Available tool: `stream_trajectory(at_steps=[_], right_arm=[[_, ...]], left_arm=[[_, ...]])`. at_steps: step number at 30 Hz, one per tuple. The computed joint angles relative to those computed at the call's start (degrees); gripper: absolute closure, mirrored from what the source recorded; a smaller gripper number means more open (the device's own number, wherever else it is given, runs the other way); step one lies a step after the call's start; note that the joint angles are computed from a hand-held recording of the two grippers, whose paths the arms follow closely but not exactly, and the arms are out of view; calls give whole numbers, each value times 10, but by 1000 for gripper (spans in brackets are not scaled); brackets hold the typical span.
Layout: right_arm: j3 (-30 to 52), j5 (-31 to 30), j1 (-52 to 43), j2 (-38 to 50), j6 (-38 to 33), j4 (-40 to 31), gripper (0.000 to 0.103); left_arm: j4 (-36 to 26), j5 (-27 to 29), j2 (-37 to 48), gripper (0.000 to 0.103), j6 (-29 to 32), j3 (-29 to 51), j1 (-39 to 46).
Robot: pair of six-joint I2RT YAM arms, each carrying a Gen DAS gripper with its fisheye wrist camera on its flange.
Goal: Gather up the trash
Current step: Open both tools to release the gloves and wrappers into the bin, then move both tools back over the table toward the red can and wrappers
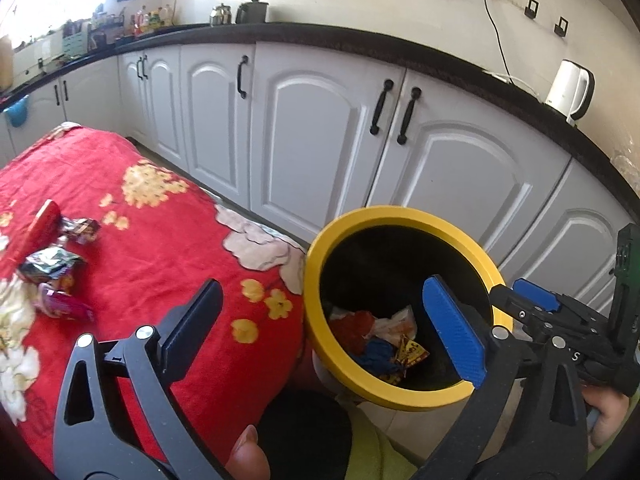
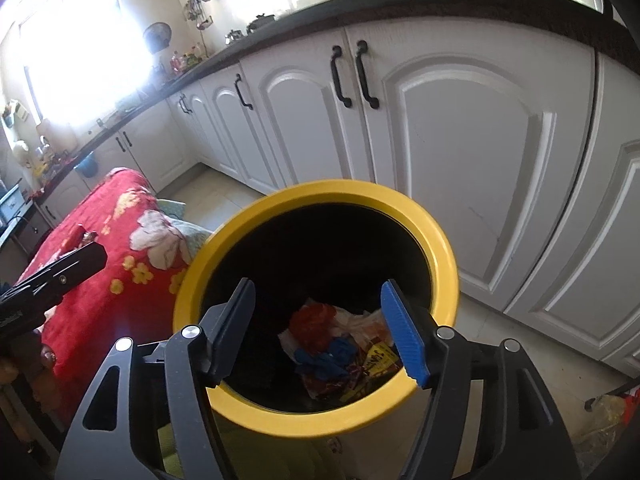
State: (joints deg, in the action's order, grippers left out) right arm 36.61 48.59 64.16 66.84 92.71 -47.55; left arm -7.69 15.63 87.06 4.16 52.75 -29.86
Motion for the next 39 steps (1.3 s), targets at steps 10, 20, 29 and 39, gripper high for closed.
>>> stream_trajectory(at_steps=[10,20,29,39], right_arm=[[71,27,17,37,-39,-9,38],[128,32,20,81,-91,8,38],[176,32,14,116,-146,29,36],[223,23,3,157,-212,67,36]], left_arm=[[-8,18,-52,11,3,-6,41],[-12,39,-88,11,11,-10,95],[-14,55,-101,11,15,-4,141],[-13,74,-99,11,14,8,192]])
